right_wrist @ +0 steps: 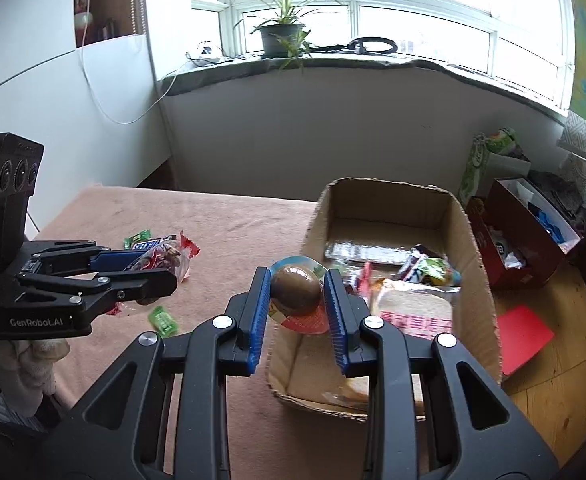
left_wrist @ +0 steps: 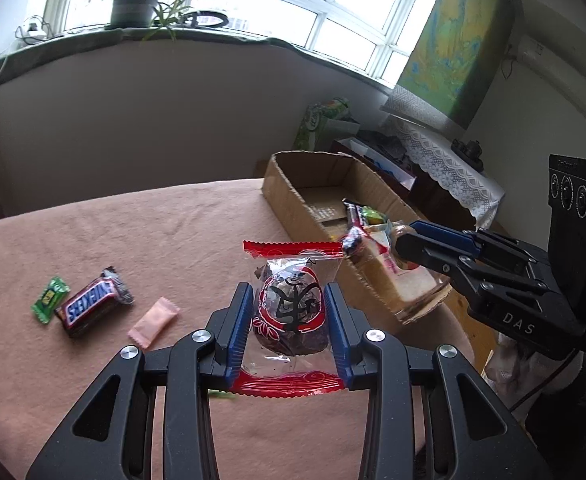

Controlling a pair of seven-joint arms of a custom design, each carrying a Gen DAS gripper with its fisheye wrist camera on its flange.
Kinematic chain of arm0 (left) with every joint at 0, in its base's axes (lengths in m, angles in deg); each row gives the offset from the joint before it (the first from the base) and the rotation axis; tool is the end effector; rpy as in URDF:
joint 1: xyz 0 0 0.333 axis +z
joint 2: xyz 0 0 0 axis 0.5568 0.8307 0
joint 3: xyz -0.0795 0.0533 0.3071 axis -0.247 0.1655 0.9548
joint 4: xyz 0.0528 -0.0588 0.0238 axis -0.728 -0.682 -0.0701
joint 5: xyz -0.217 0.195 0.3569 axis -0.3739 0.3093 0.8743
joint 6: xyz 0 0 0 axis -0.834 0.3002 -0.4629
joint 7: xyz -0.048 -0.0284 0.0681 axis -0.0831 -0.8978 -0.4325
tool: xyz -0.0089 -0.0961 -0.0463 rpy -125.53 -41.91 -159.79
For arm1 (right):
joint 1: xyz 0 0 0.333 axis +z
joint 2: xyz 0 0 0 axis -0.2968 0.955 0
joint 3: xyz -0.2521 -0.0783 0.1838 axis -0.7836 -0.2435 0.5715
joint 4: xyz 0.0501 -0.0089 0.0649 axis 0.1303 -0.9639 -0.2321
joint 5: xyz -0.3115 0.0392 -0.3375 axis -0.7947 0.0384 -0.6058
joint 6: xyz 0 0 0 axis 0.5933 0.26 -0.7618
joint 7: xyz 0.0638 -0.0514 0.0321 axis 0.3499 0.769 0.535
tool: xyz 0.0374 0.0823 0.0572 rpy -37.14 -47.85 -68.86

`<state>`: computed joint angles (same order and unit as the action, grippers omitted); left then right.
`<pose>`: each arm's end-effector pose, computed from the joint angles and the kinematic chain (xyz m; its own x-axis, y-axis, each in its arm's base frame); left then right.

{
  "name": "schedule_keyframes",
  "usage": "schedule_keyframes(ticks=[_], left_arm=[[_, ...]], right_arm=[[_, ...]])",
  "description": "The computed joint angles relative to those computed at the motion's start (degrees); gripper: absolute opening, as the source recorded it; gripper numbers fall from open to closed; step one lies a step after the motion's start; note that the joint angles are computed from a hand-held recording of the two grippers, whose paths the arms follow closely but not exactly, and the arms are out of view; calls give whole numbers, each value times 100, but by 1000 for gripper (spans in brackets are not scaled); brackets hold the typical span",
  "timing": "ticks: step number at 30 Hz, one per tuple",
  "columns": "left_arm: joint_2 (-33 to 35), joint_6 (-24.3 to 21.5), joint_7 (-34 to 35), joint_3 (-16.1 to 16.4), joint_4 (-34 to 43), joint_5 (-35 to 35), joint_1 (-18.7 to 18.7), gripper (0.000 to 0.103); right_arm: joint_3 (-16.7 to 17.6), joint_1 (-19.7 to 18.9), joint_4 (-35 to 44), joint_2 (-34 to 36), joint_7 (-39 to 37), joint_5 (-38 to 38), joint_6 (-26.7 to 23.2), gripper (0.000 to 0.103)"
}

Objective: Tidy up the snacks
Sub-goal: 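Carry both candies over the cardboard box, then open both grippers to drop the candies into the box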

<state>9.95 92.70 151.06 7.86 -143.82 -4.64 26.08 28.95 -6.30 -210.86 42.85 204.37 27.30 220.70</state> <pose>0.5625 -0.1276 0.3972 -0.6399 -0.7030 0.3105 -0.6528 0.2840 -0.7022 0.4865 0.2701 0.4262 0.0474 -0.9982 -0.0374 -0.6315 -0.0009 -0.7754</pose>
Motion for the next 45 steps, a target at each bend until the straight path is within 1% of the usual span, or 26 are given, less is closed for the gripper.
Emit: schedule_keyframes(ticks=[5, 8, 10, 13, 18, 23, 30, 31, 34, 35, 45], left_arm=[[6, 7, 86, -167, 38, -78, -218, 35], [47, 15, 44, -250, 70, -53, -333, 35], [68, 99, 59, -308, 77, -36, -412, 35], [110, 194, 34, -361, 92, -12, -506, 35], [194, 367, -99, -434, 144, 129, -603, 35], [170, 609, -91, -495, 108, 224, -703, 35], [137, 771, -150, -492, 53, 313, -797, 35], [125, 792, -151, -491, 40, 323, -808, 36], [120, 844, -218, -486, 39, 365, -833, 36], [107, 863, -226, -482, 29, 360, -840, 37], [3, 807, -173, -389, -20, 255, -841, 37]], right_arm=[[-65, -168, -373, -358, 115, 109, -62, 29], [-10, -326, -598, -551, 162, 191, -82, 29], [35, -420, -699, -637, 170, 249, -92, 29], [55, -565, -902, -805, 144, 369, 2, 30], [183, -863, -1093, -929, 180, 506, 191, 31], [348, -1127, -1173, -970, 181, 602, 379, 32], [473, -1295, -1234, -999, -24, 836, 501, 32], [531, -1347, -1240, -1018, -15, 823, 507, 35], [681, -1473, -1235, -1080, 85, 769, 433, 51], [712, -1499, -1231, -1097, 134, 759, 421, 53], [748, -1465, -1209, -1169, 192, 785, 298, 53]])
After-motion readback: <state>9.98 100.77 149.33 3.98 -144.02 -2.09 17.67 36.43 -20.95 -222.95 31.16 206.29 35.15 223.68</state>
